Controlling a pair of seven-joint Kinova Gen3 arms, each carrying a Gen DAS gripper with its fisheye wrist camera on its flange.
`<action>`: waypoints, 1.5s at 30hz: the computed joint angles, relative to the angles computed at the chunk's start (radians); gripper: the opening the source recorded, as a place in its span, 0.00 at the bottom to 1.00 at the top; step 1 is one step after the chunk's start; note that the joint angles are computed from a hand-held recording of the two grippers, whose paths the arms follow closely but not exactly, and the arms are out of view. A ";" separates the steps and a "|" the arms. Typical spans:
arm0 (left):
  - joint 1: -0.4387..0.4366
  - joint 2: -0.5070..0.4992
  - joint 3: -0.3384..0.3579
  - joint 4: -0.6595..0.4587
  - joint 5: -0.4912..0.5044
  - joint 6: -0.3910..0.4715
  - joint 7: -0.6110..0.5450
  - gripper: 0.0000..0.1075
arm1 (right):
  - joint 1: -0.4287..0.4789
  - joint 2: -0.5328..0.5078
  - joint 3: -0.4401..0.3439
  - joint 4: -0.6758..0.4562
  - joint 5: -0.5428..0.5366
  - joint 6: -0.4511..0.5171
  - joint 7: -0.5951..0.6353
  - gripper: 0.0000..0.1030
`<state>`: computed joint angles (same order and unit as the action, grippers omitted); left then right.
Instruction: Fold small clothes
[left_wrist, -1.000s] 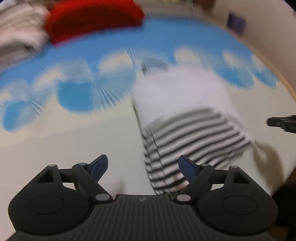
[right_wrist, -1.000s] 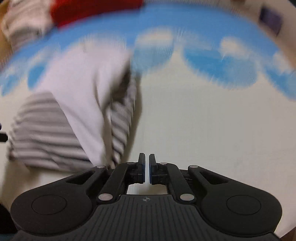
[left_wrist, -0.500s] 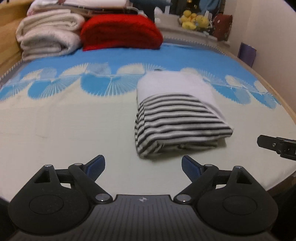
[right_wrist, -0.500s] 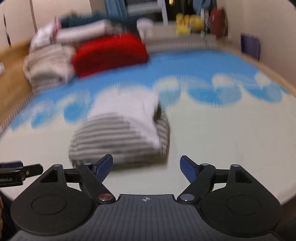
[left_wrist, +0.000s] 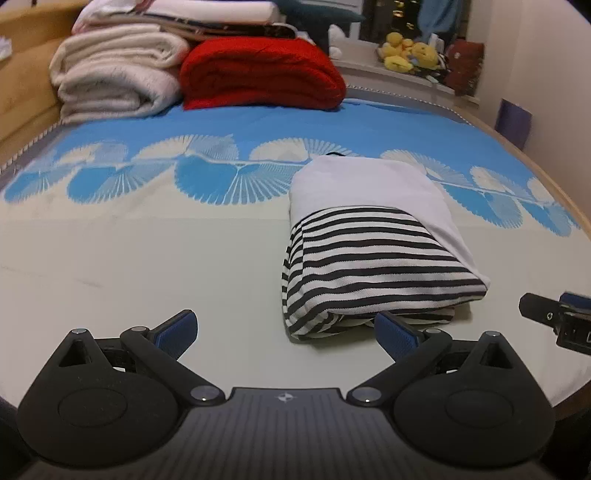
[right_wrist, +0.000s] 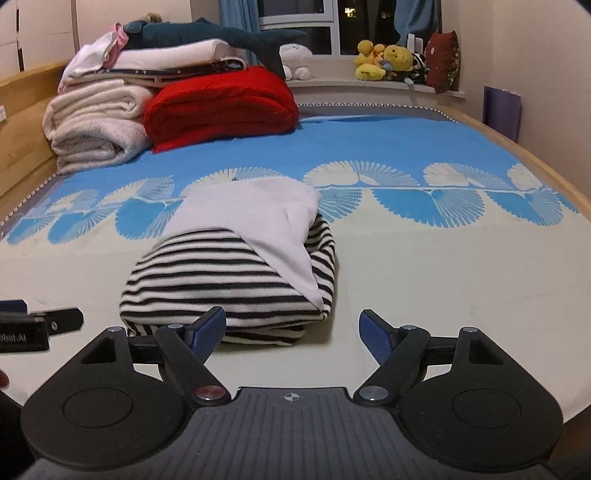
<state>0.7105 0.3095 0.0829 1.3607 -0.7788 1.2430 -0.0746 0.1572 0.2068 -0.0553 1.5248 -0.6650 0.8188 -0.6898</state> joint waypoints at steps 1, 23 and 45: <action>-0.004 -0.002 -0.001 0.002 0.008 -0.006 0.010 0.95 | 0.009 0.002 -0.010 -0.002 -0.007 0.002 -0.006 0.78; 0.012 0.027 -0.014 -0.028 -0.004 -0.007 -0.006 0.95 | -0.004 0.008 -0.013 -0.006 -0.046 0.007 0.014 0.78; 0.007 0.026 -0.016 -0.021 0.008 -0.031 -0.029 0.95 | -0.007 0.013 -0.014 -0.011 -0.042 0.014 0.022 0.78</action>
